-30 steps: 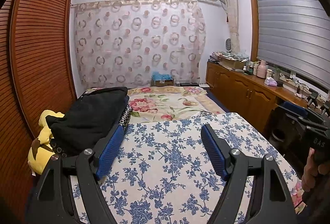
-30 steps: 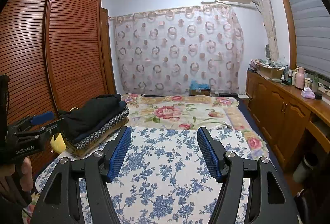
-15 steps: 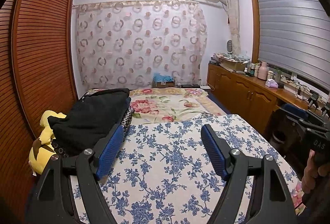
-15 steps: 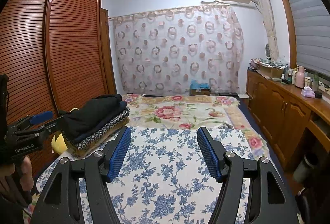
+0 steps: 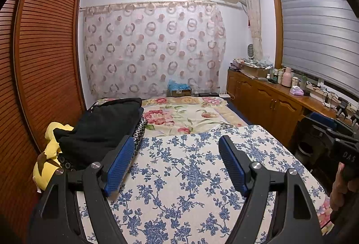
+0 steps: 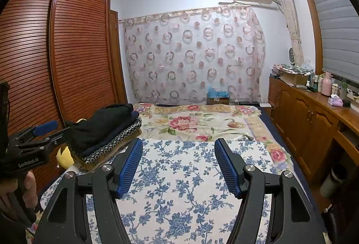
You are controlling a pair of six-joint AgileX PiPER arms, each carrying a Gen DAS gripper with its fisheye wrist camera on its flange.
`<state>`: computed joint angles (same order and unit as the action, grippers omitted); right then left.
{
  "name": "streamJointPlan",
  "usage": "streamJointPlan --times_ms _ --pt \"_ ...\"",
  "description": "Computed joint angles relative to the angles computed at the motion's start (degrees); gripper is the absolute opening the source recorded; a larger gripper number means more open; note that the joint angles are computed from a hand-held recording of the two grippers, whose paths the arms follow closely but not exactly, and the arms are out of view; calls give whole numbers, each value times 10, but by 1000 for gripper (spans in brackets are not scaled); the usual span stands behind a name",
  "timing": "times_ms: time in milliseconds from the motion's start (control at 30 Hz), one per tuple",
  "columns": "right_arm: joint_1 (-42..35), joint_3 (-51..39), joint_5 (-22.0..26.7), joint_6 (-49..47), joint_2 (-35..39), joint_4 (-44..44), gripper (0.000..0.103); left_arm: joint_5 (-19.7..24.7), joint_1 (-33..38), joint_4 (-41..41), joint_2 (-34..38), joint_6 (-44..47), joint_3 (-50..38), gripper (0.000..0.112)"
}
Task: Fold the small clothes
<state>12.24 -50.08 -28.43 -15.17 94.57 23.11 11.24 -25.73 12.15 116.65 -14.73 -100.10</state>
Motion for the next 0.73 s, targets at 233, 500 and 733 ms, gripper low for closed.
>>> streamJointPlan --times_ms 233,500,733 --pt "-1 1 -3 2 1 -2 68 -2 1 0 1 1 1 78" --pt "-5 3 -3 13 1 -15 68 -4 1 0 2 2 2 79" --pt "-4 3 -5 12 3 -14 68 -6 2 -4 3 6 2 79"
